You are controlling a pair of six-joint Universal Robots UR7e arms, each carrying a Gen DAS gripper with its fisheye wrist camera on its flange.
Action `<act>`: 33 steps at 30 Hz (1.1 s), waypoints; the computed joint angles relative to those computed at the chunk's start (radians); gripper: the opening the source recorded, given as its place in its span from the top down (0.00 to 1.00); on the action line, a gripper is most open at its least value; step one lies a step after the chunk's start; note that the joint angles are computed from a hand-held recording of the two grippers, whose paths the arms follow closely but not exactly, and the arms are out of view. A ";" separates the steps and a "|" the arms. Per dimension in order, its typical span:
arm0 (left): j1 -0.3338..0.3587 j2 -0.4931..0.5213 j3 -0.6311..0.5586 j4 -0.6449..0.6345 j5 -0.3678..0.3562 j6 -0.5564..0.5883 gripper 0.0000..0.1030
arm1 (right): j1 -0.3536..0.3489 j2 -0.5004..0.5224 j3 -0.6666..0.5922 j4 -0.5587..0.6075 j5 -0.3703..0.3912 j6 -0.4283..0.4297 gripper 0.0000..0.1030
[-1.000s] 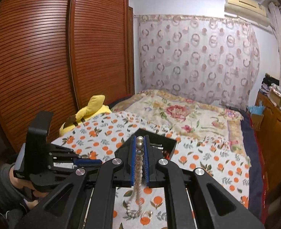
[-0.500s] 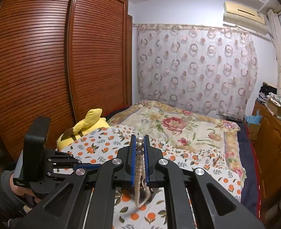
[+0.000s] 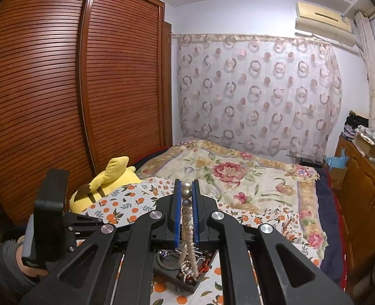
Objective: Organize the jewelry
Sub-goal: 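Lift the pearl strand with the right tool and carry it over the box while the left carries the pendant, then release the pendant and pearls into the black box with both tools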
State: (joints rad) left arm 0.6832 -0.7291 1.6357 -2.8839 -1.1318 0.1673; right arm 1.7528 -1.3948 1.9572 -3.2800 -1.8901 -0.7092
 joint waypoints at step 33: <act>0.042 0.089 -0.084 0.061 0.005 -0.039 0.91 | -0.129 0.081 -0.025 0.146 0.022 0.112 0.90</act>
